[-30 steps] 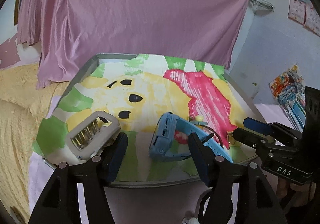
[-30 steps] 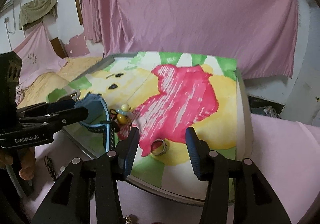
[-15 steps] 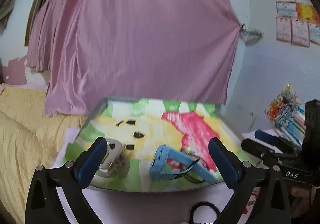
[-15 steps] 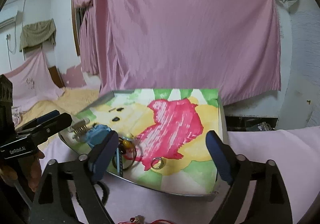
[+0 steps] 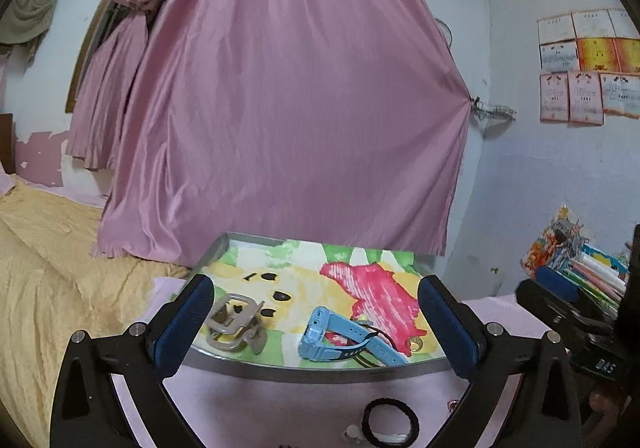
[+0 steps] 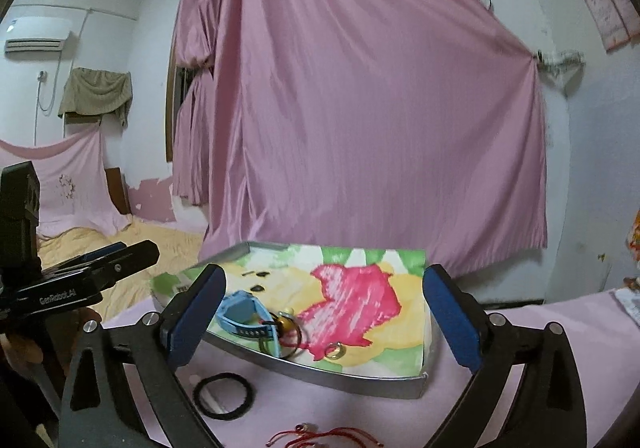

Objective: Organize jewelry
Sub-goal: 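Withdraw both tools from the tray back over the table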

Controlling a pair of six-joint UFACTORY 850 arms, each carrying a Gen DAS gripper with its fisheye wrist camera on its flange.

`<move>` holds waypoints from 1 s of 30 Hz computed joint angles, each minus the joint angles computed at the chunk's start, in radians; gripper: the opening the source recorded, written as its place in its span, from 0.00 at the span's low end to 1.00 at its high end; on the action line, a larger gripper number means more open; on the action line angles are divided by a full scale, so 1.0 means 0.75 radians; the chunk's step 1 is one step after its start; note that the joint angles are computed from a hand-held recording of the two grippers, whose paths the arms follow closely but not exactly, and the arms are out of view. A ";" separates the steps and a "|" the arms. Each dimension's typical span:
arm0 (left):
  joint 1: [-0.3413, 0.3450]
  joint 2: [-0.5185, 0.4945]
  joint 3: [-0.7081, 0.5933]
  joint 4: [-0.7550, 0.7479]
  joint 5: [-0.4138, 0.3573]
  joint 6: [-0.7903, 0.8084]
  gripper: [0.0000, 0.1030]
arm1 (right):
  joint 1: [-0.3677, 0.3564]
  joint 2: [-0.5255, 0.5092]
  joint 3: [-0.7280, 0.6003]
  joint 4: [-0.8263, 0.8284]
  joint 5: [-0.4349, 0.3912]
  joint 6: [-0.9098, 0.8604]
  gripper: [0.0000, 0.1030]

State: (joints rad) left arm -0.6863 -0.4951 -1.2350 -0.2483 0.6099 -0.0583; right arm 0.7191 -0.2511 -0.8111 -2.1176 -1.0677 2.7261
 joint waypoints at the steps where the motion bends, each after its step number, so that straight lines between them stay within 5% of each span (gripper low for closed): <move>1: 0.000 0.015 0.021 0.003 0.013 -0.007 0.99 | 0.017 0.005 0.004 0.018 -0.018 -0.009 0.96; 14: 0.011 0.192 0.289 0.014 0.068 0.016 0.99 | 0.153 -0.002 0.022 0.155 0.004 -0.011 0.96; 19: 0.040 0.215 0.317 0.066 -0.027 -0.013 0.99 | 0.180 0.000 0.003 0.213 0.077 -0.078 0.96; 30: 0.097 0.160 0.207 0.452 -0.342 -0.298 0.99 | 0.113 -0.019 -0.047 0.302 0.456 -0.159 0.96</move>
State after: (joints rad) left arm -0.6133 -0.3754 -1.0801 0.0909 0.3530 -0.2819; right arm 0.8035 -0.2654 -0.8464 -1.8910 -0.7257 2.6065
